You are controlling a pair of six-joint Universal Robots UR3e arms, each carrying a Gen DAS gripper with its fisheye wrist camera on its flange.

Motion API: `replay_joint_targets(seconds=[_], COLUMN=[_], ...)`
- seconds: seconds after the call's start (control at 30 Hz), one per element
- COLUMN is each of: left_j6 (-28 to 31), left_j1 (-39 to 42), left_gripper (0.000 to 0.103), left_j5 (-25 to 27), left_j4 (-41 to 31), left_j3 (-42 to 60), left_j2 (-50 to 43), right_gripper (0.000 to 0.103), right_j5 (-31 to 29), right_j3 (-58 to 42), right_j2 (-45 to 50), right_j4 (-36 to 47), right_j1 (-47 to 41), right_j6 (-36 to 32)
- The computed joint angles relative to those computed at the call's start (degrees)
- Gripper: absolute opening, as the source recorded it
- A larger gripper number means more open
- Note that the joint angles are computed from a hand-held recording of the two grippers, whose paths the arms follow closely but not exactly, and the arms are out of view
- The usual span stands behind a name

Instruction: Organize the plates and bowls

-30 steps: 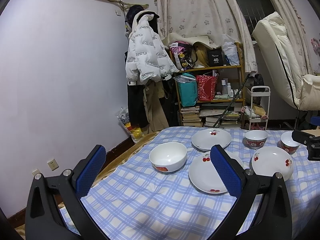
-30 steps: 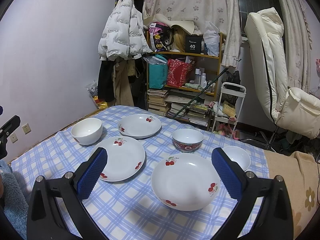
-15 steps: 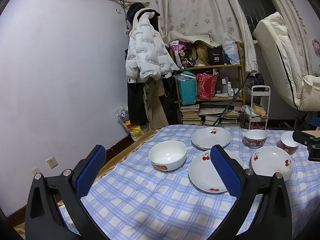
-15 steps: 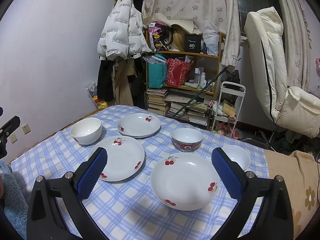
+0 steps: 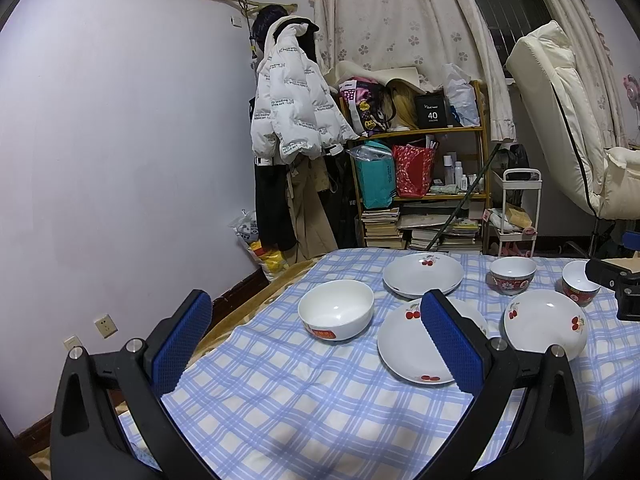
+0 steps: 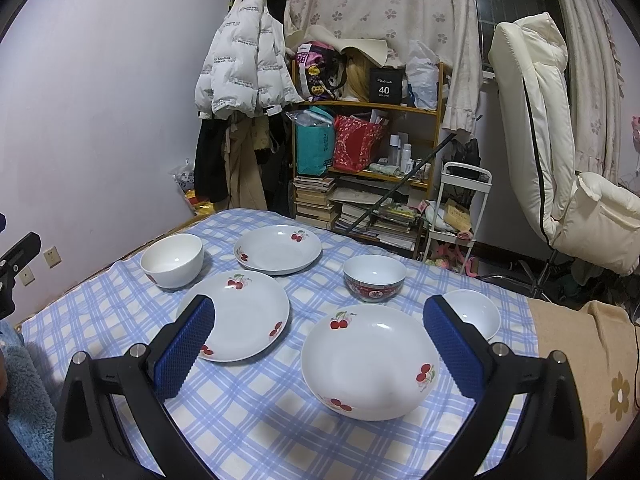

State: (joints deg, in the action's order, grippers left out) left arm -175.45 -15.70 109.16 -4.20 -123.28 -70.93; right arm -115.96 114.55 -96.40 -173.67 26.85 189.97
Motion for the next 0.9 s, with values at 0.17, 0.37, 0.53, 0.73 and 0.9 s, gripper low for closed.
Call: replay_joint_targets(seconds=[0.17, 0.37, 0.53, 0.73, 0.9], left_j6=[0.38, 0.49, 0.18, 0.68, 0.93], left_j1=[0.91, 1.15, 1.51, 1.55, 2.02], left_gripper=[0.102, 0.102, 0.102, 0.102, 0.102], left_j5=[-1.10, -1.32, -1.53, -1.60, -1.97], left_j4=[0.77, 1.15, 1.55, 2.11, 1.71], left_j3=[-0.77, -0.96, -1.40, -1.61, -1.53], left_j2=[-0.30, -0.51, -0.68, -0.76, -0.45], right_gripper=[0.103, 0.103, 0.103, 0.103, 0.103], right_j5=[-0.23, -0.41, -0.51, -0.48, -1.56], right_j3=[-0.15, -0.17, -0.15, -0.27, -0.79], right_j2=[0.13, 0.22, 0.24, 0.26, 0.78], right_j4=[0.11, -0.03, -0.13, -0.04, -0.40], right_j1=[0.11, 0.23, 0.25, 0.30, 1.10], right_j6=[0.14, 0.09, 0.08, 0.03, 0.00])
